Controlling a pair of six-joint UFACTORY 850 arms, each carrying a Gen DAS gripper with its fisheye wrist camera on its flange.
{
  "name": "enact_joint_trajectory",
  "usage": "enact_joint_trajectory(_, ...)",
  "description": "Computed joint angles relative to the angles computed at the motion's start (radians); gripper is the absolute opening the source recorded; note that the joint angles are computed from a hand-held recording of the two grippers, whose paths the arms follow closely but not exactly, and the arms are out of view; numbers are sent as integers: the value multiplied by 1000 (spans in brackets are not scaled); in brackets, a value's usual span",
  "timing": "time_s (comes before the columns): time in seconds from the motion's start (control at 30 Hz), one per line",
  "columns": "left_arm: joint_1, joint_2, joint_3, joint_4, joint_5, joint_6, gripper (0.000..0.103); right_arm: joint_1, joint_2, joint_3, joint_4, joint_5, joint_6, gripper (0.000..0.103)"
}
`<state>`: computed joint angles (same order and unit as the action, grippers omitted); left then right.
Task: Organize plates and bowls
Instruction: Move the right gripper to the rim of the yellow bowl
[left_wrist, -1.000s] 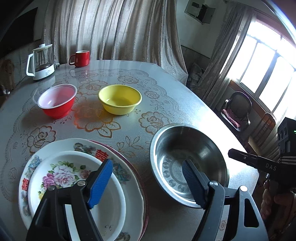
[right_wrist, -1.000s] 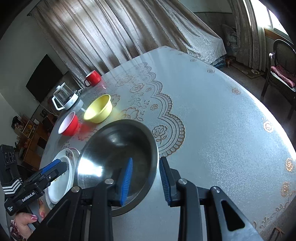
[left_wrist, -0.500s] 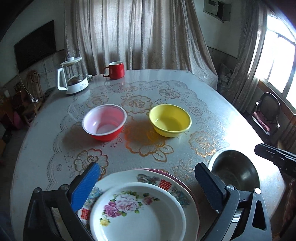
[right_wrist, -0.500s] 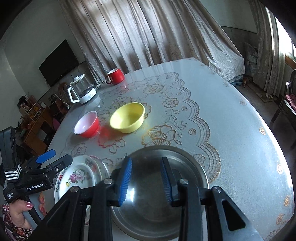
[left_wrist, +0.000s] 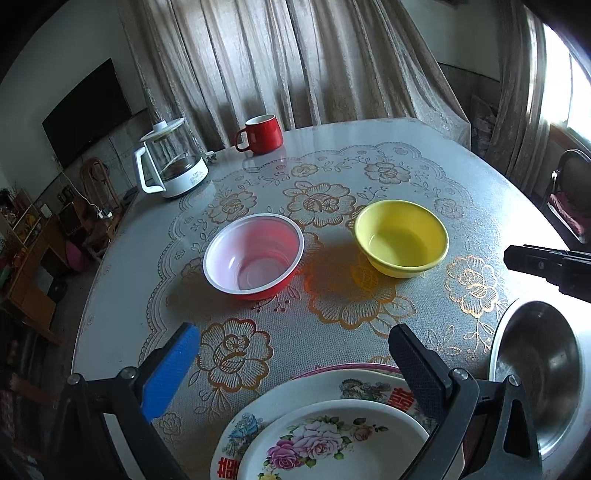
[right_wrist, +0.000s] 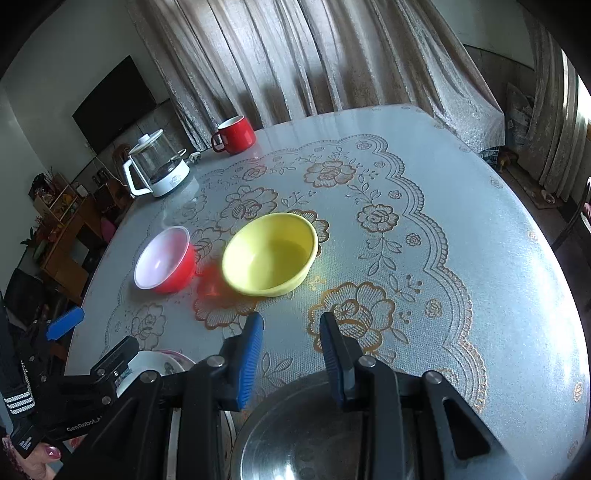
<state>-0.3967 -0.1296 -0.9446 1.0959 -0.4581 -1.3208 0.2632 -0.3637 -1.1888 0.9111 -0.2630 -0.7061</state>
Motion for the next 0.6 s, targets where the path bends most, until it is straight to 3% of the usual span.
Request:
enact_joint_trajectory(0.23,41,-67,-75,-112,33,87,103,-7,-98,-117,-120,-60,140,33)
enact_joint_trajectory(0.6,49,-176,-174,-173,0,153,103,-13,-250,-303,-316,-138,342,34)
